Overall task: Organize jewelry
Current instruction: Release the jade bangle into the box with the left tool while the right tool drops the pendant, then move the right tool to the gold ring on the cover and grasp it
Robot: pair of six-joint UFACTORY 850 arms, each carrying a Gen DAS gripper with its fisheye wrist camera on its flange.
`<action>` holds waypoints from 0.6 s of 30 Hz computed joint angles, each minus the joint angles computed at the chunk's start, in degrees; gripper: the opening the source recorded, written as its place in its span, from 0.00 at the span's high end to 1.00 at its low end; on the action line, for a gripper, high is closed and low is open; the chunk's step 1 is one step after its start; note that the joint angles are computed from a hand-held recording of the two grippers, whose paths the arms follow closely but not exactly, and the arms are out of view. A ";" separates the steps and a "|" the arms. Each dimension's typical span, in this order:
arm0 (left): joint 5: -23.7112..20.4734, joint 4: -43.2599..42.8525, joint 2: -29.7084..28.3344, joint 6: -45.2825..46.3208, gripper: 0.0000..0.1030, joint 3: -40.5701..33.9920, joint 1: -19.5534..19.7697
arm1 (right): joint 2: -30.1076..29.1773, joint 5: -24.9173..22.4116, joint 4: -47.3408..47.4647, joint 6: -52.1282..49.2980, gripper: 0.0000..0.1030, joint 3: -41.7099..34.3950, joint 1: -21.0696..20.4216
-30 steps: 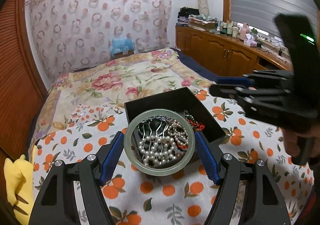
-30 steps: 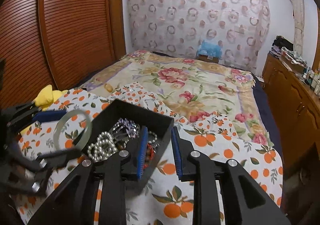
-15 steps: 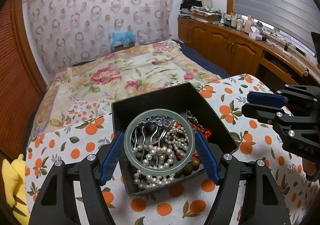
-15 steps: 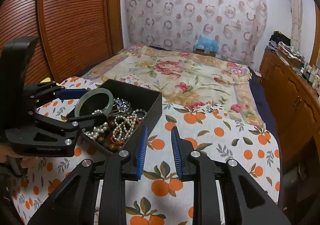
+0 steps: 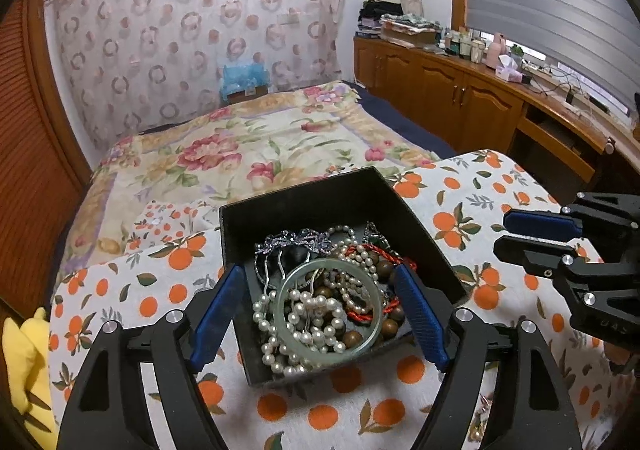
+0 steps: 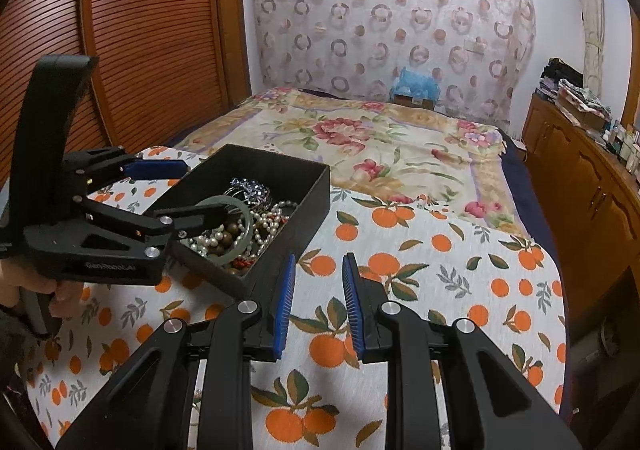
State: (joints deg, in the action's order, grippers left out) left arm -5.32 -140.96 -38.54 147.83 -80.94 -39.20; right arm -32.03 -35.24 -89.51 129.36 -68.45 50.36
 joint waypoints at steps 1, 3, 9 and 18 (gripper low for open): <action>-0.35 -0.22 0.44 0.27 0.27 0.57 0.08 | 0.16 -0.05 -0.77 1.21 0.74 0.62 0.36; -1.38 -2.93 1.94 3.08 0.27 2.67 0.13 | 0.24 -0.07 -1.11 2.08 0.74 1.14 0.96; -5.06 -5.06 5.56 5.78 0.24 8.65 0.74 | 0.22 0.94 -1.85 4.38 0.67 2.47 2.80; -8.66 -0.34 9.36 2.21 0.23 15.93 1.48 | -0.99 5.90 -2.20 4.02 0.65 1.98 4.77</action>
State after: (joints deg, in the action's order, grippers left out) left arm -13.98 -141.30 -29.18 150.04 -65.00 -37.72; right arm -33.02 -29.34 -91.71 133.38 -66.47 55.12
